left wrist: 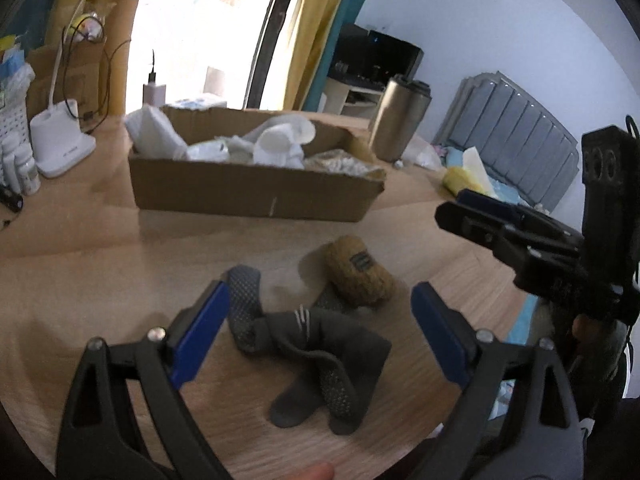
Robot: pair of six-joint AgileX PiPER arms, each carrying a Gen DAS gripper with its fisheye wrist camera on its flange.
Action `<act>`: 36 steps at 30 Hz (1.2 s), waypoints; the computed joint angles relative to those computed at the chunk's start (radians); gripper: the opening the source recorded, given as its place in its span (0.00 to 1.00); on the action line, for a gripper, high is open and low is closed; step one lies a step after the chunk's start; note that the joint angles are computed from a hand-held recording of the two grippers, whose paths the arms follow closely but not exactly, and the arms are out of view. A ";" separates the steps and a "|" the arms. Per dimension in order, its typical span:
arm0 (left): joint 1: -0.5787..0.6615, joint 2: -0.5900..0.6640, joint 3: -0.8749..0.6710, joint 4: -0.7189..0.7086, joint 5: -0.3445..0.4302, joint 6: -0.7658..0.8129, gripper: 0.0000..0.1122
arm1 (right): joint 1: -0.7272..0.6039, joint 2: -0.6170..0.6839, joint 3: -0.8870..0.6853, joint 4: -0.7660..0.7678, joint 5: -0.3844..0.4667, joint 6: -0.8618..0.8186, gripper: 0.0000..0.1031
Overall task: Organize soft objects
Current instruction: 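Grasp the brown fuzzy plush ball with the right tool while the left tool grasps the gray glove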
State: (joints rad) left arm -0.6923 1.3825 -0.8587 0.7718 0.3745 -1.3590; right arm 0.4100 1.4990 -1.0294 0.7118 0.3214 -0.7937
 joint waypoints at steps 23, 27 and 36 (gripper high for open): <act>0.015 0.102 0.046 -0.012 -0.033 -0.018 0.83 | 0.031 0.288 -0.165 -0.026 0.127 0.005 0.63; -0.002 0.141 0.006 -0.056 -0.020 0.053 0.83 | 0.019 0.298 -0.172 -0.017 0.149 -0.002 0.60; -0.079 0.236 -0.123 -0.074 0.136 0.148 0.83 | -0.098 0.206 -0.044 0.255 0.117 -0.301 0.41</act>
State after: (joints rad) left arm -0.7717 1.6188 -0.9815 0.6982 0.5105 -1.2109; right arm 0.3116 1.7054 -1.0732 0.9665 0.4385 -1.0946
